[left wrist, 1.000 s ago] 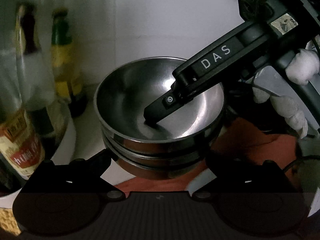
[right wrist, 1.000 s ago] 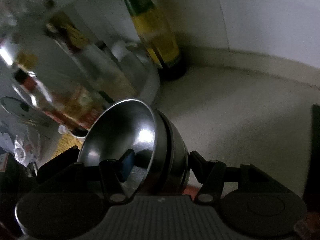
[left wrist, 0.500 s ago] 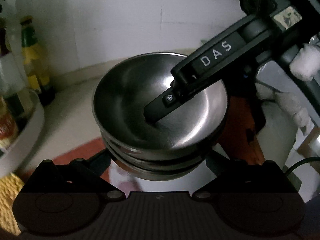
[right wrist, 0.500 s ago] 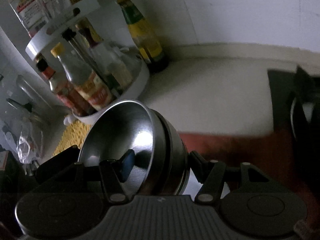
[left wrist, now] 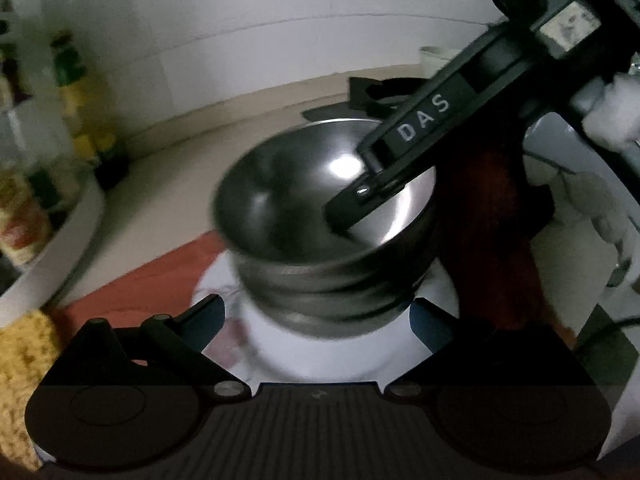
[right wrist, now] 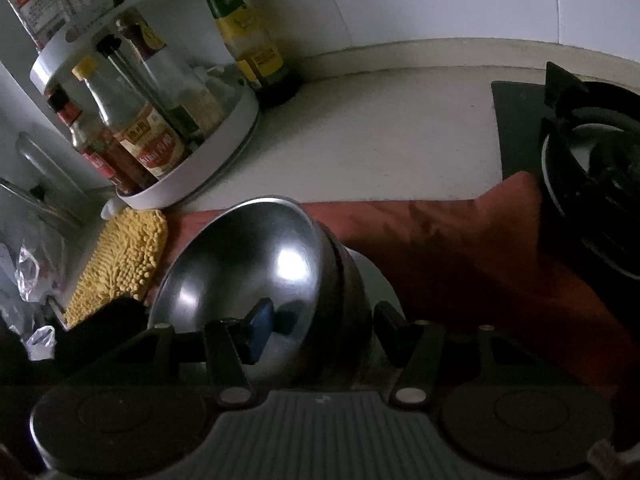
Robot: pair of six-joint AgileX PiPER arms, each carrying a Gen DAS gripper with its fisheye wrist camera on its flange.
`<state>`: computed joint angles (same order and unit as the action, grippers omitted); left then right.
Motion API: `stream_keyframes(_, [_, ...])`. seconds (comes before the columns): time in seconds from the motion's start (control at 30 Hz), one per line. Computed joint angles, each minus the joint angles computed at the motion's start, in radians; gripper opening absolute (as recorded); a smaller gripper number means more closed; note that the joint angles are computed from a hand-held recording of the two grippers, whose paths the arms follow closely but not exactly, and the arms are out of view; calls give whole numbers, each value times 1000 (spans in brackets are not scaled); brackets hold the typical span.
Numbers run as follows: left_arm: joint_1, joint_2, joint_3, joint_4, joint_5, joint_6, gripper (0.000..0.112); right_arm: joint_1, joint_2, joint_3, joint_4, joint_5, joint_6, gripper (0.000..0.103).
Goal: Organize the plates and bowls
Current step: 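Lower the held bowl into the first steel bowl with both tools, then set the stacked bowls onto the pink-flower plates and open both tools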
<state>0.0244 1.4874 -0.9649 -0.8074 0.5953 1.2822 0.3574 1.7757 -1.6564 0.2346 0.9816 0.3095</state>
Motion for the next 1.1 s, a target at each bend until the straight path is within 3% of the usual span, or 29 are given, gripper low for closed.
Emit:
stream_keyframes(0.13, [34, -40, 9, 57, -9, -81, 101, -13, 4, -4, 17, 6, -25, 51])
stream_keyframes(0.33, [96, -67, -37, 96, 62, -289, 102, -24, -26, 23, 49, 3, -50, 51])
stream_keyframes(0.53, [129, -156, -45, 111, 73, -510, 103, -3, -207, 149, -23, -92, 20, 51])
stream_keyframes(0.77, [73, -217, -38, 302, -11, -812, 103, 240, -368, 263, -441, -187, 320, 58])
stream_keyframes(1.1, [46, -364, 74, 433, -40, -1002, 103, 434, -368, 276, -739, -122, 609, 60])
